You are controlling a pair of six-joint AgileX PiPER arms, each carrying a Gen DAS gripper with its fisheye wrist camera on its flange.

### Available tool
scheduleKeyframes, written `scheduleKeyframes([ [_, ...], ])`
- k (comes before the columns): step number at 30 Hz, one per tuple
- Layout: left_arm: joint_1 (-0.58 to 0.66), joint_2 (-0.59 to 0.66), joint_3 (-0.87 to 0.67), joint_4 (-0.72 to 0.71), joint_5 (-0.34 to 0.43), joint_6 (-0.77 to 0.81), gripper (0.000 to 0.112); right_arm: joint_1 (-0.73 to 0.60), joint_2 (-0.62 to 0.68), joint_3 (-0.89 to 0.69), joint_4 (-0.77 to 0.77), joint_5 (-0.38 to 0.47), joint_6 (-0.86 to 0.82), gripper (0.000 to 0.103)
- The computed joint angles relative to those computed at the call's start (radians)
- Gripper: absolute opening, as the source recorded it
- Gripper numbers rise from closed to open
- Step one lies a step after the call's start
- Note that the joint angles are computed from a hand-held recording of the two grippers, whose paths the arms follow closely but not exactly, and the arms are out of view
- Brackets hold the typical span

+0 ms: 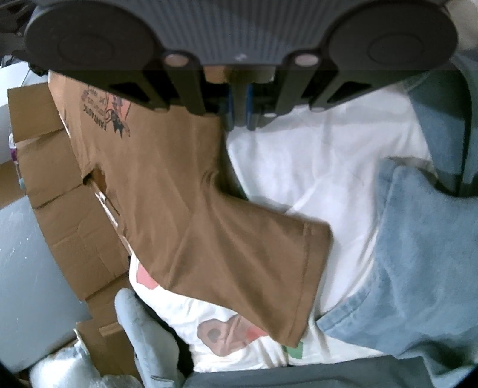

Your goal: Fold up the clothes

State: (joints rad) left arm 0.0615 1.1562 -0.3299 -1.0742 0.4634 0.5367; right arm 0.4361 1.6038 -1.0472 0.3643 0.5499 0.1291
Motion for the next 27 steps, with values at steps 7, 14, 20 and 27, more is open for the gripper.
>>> scheduleKeyframes([
  [7,0.071,-0.024,0.034,-0.054,0.038,0.075,0.008,0.006,0.009,0.003,0.019,-0.004,-0.015,0.085],
  [14,0.149,-0.005,0.053,-0.18,0.089,0.214,0.008,0.004,0.009,0.005,0.026,0.005,-0.018,0.085],
  [20,0.094,0.04,0.041,-0.235,0.06,0.248,0.008,0.013,0.01,0.008,0.024,0.01,-0.007,0.085],
  [27,0.103,0.05,0.049,-0.289,0.074,0.282,0.008,0.018,0.008,0.005,0.021,0.015,0.006,0.085],
])
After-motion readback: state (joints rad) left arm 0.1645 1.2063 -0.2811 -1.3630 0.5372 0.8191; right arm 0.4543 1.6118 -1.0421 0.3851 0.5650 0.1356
